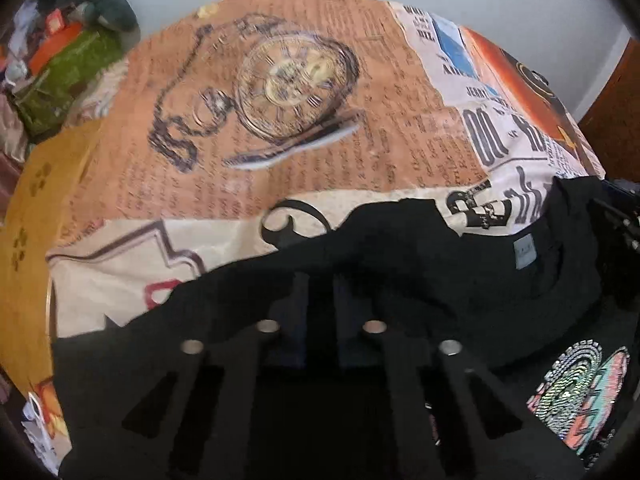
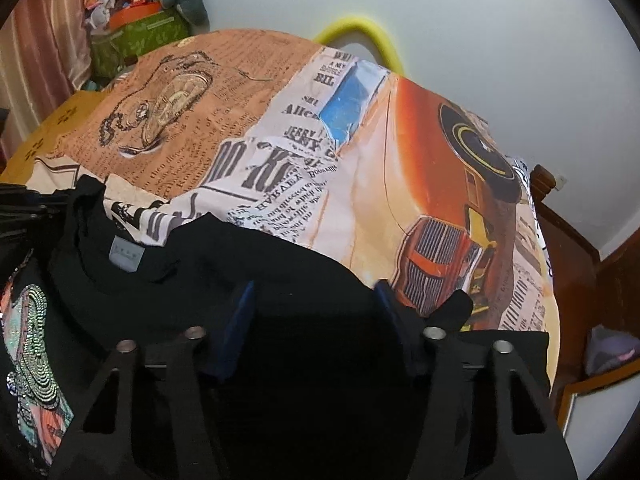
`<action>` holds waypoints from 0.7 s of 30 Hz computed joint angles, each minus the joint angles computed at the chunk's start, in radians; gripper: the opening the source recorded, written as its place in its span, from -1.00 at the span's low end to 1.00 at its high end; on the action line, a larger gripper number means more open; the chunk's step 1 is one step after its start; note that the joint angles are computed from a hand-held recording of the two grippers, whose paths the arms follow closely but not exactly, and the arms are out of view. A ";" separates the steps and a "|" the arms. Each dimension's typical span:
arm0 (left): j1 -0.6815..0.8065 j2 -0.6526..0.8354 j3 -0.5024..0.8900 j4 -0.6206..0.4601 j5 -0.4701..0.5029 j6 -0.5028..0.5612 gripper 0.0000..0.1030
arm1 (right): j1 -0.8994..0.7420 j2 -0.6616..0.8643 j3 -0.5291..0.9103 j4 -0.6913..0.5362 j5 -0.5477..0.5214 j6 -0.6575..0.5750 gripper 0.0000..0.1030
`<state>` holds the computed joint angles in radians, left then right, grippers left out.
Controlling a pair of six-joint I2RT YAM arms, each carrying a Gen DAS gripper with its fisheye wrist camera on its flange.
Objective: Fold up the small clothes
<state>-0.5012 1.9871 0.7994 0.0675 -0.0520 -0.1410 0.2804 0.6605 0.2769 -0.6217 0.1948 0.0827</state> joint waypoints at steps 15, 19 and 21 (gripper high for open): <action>0.112 -0.019 -0.024 -0.004 -0.038 -0.008 -0.98 | -0.035 -0.004 -0.011 0.021 0.093 -0.031 -0.77; 0.140 -0.195 -0.133 -0.021 -0.004 0.019 -0.87 | 0.090 -0.072 0.047 -0.144 0.157 0.055 -0.62; 0.166 -0.290 -0.170 -0.057 0.025 0.030 -0.72 | 0.194 -0.142 0.087 -0.253 0.198 0.135 -0.47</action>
